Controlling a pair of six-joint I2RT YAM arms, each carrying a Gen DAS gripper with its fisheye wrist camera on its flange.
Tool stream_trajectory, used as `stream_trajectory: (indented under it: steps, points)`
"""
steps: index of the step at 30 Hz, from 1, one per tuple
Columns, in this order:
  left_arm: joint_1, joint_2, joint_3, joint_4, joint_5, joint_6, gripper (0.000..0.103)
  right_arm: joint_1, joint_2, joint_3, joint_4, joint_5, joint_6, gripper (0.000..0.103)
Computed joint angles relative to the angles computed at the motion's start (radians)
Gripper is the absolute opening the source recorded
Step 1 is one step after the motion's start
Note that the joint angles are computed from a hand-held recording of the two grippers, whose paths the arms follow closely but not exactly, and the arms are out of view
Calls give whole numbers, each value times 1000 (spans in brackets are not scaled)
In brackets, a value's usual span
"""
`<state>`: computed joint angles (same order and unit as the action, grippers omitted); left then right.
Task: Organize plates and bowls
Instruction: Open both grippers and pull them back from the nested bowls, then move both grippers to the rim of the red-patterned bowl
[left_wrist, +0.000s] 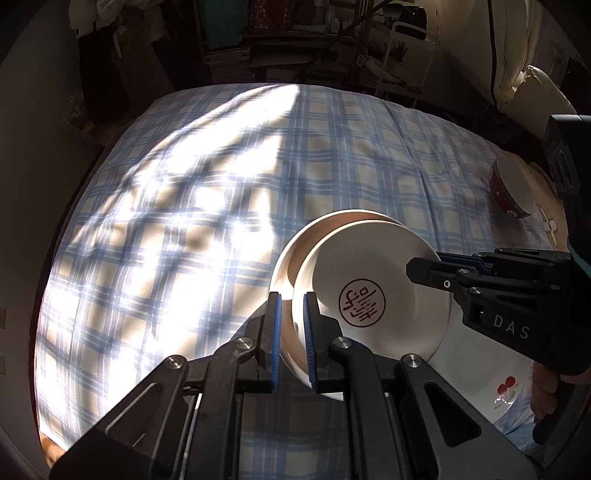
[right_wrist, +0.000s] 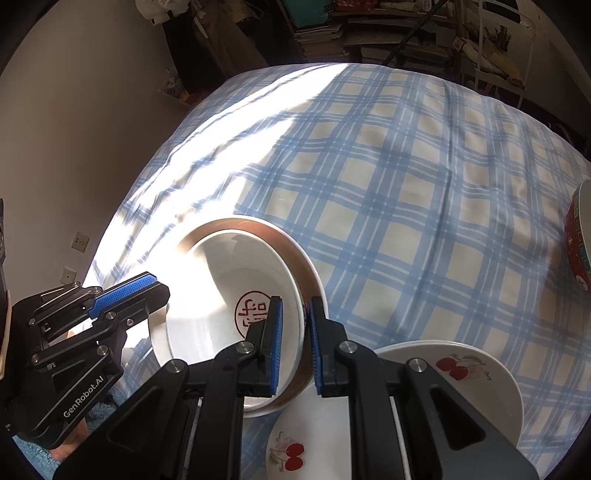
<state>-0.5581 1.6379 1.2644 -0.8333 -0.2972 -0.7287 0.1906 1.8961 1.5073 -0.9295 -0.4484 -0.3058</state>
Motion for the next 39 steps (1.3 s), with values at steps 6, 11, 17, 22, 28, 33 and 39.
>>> stream_trajectory:
  steps: [6, 11, 17, 22, 28, 33, 39]
  points:
    - [30, -1, 4, -23, -31, -33, 18, -3, -2, 2, -6, 5, -2, 15]
    - [31, 8, 12, -32, -45, -39, 19, -5, -2, 9, -16, 3, -1, 15]
    - [19, 5, 18, -48, -54, -46, 20, -7, -5, 17, -35, 10, -1, 15]
    - [4, -7, 23, -67, -70, -68, 26, -14, -40, 6, -31, 36, 12, 22]
    - [-44, -4, 63, -105, -119, -76, 32, -70, -80, 12, -38, 34, 33, 40]
    - [-70, 6, 119, -137, -125, -80, 45, -131, -132, 15, -32, 52, 44, 71]
    - [-113, 76, 271, -219, -185, -78, 70, -203, -142, 74, -46, 64, 45, 91]
